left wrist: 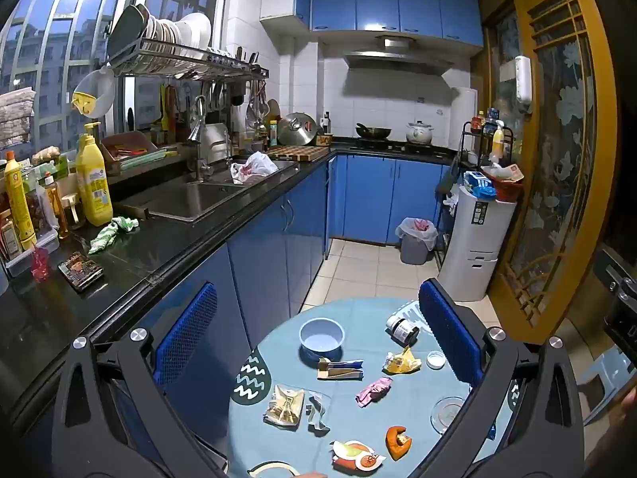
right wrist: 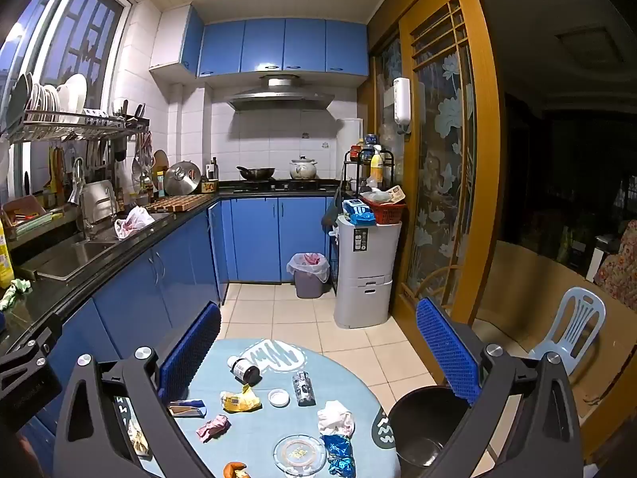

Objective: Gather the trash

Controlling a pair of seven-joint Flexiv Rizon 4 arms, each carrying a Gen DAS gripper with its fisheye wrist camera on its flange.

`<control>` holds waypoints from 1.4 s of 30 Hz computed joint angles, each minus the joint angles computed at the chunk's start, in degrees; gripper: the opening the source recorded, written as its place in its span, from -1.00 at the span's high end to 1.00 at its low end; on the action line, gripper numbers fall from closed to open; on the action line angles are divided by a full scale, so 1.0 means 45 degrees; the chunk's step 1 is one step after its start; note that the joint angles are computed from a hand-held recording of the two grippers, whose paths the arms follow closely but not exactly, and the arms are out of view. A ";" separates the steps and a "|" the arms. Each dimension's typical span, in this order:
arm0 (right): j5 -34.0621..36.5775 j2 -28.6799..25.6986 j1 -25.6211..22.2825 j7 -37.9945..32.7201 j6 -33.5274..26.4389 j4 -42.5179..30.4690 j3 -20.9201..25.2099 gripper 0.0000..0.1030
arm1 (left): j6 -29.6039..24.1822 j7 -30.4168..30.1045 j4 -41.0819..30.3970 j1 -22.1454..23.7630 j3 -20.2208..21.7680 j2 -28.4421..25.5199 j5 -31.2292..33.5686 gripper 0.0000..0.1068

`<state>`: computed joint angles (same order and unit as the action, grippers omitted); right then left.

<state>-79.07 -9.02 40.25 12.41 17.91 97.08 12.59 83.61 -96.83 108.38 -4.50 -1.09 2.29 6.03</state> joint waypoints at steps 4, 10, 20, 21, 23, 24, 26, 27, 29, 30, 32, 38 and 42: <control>-0.0035 -0.0014 0.0007 0.0006 -0.0011 -0.0004 -0.0001 -0.87 | 0.0140 0.0081 0.0050 -0.0029 0.0012 -0.0018 -0.0127 -0.87; -0.0013 -0.0001 0.0011 0.0029 0.0036 0.0005 -0.0010 -0.87 | 0.0150 0.0077 0.0066 -0.0028 0.0011 -0.0010 -0.0167 -0.87; 0.0004 -0.0013 0.0011 0.0004 0.0034 -0.0013 0.0003 -0.87 | 0.0178 0.0240 0.0110 -0.0064 0.0011 -0.0008 -0.0359 -0.87; -0.0003 -0.0017 0.0015 0.0011 0.0023 -0.0015 0.0000 -0.87 | 0.0170 0.0244 0.0112 -0.0066 0.0009 -0.0002 -0.0361 -0.87; 0.0006 -0.0020 0.0017 0.0003 0.0027 -0.0021 -0.0002 -0.87 | 0.0170 0.0244 0.0113 -0.0064 0.0007 -0.0001 -0.0361 -0.87; 0.0007 -0.0020 0.0019 0.0003 0.0027 -0.0021 -0.0003 -0.87 | 0.0170 0.0238 0.0117 -0.0063 0.0006 0.0006 -0.0356 -0.87; 0.0015 -0.0028 0.0026 -0.0006 0.0008 -0.0030 -0.0004 -0.87 | 0.0174 0.0247 0.0116 -0.0061 0.0006 -0.0003 -0.0374 -0.87; 0.0018 -0.0024 0.0023 -0.0001 0.0026 -0.0027 -0.0005 -0.87 | 0.0174 0.0247 0.0116 -0.0061 0.0005 -0.0003 -0.0374 -0.87; 0.0025 -0.0030 0.0028 -0.0005 0.0016 -0.0034 -0.0005 -0.87 | 0.0169 0.0222 0.0112 -0.0055 0.0003 -0.0001 -0.0354 -0.87; 0.0018 -0.0030 0.0032 0.0001 0.0011 -0.0034 -0.0007 -0.87 | 0.0169 0.0222 0.0112 -0.0055 0.0003 -0.0001 -0.0354 -0.87; 0.0018 -0.0041 0.0034 -0.0004 0.0028 -0.0043 -0.0009 -0.87 | 0.0172 0.0220 0.0112 -0.0055 0.0003 -0.0001 -0.0348 -0.87; 0.0030 -0.0074 0.0066 -0.0007 0.0006 -0.0076 -0.0019 -0.87 | 0.0179 0.0231 0.0116 -0.0057 0.0004 -0.0003 -0.0368 -0.87; 0.0029 -0.0088 0.0086 -0.0012 -0.0012 -0.0089 -0.0029 -0.87 | 0.0176 0.0251 0.0118 -0.0062 0.0004 -0.0003 -0.0385 -0.87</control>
